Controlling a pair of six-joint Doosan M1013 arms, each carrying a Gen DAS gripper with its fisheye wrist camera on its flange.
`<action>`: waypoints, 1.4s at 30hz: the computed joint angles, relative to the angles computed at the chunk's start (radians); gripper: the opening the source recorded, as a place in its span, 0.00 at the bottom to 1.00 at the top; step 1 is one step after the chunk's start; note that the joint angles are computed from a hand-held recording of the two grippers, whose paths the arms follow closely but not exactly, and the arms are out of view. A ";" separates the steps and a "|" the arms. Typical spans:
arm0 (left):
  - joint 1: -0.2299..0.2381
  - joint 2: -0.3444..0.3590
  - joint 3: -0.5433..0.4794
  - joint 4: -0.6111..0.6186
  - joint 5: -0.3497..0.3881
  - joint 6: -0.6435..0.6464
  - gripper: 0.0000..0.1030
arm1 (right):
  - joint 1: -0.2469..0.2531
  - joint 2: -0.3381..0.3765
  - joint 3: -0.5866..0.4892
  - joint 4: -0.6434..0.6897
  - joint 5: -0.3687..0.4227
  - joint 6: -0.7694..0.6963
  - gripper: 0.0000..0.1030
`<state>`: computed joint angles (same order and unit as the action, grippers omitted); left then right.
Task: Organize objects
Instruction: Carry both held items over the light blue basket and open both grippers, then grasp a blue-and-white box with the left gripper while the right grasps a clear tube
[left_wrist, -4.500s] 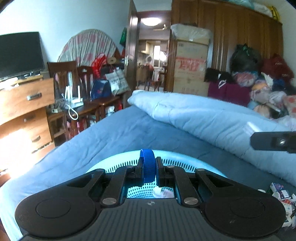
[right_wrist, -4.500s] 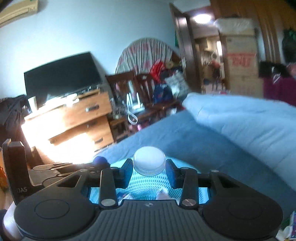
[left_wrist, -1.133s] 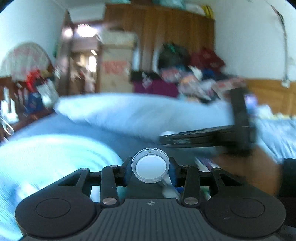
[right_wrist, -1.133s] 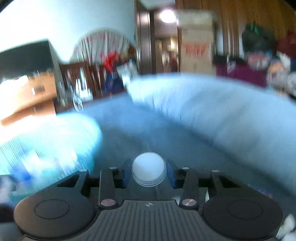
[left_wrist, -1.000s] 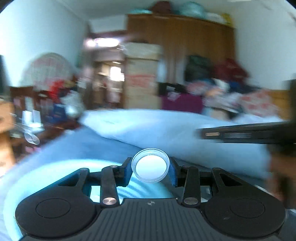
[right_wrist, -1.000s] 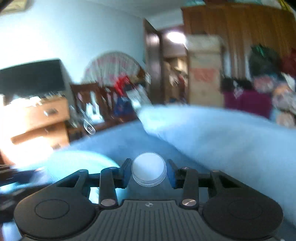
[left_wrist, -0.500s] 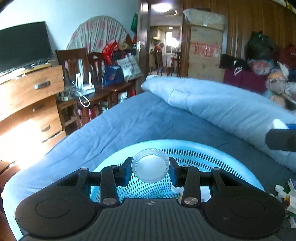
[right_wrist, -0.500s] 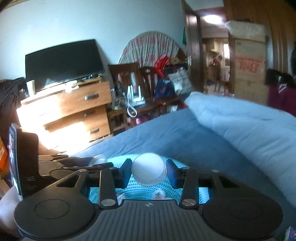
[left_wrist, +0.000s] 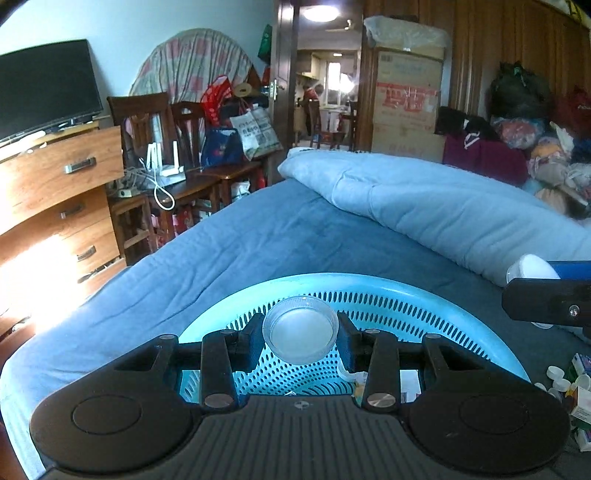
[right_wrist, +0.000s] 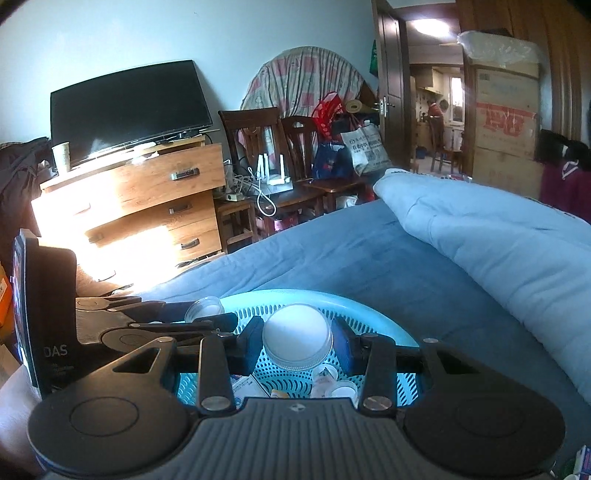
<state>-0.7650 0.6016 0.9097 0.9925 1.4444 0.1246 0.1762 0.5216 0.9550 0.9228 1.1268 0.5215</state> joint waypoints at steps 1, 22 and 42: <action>0.000 0.000 0.000 0.000 0.000 0.000 0.40 | 0.001 -0.002 0.003 0.000 -0.003 0.000 0.42; -0.005 0.001 0.004 0.030 -0.008 -0.012 0.67 | -0.030 -0.028 0.065 0.075 -0.062 -0.078 0.70; -0.090 0.235 -0.284 -0.211 -0.497 0.298 0.85 | -0.331 -0.038 0.420 -0.025 -0.441 -0.274 0.66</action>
